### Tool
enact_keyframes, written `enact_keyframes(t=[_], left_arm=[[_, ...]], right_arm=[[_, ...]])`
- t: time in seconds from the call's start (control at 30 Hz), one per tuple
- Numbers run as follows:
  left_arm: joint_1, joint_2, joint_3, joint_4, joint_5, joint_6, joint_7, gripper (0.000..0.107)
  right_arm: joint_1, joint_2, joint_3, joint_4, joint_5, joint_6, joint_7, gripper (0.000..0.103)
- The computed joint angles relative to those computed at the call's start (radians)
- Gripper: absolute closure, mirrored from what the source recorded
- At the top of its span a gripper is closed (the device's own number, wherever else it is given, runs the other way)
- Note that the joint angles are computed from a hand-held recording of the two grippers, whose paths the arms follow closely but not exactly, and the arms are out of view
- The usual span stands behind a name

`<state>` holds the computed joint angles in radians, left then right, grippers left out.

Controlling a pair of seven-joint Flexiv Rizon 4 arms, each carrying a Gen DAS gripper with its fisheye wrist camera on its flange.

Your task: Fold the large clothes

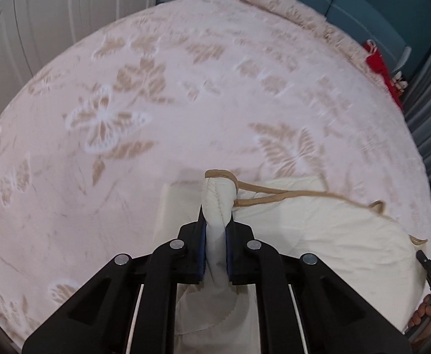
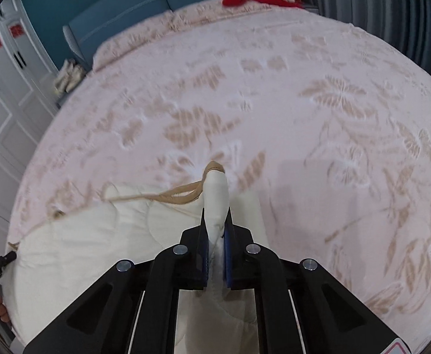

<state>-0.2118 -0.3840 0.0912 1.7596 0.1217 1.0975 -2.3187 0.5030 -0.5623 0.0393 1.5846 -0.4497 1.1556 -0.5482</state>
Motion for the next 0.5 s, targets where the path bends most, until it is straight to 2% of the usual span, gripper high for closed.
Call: enact_keyframes(t=[0.3,0.43,0.5], left_arm=[[-0.022,-0.045,0.024,-0.006,0.045,0.019,-0.027,0.095],[-0.056,-0.067,0.057,-0.037,0.102,0.002,-0.064,0.089],[-0.072,-0.060,0.072,-0.053,0.129,-0.027,-0.088,0.082]], right_arm=[[0.002,-0.050,0.003,-0.017,0.011,-0.028,-0.028,0.096],[0.016,-0.060,-0.012,-0.020,-0.010,-0.038,-0.034,0.093],[0.005,-0.057,0.003,-0.030,0.005,-0.053,-0.049,0.090]])
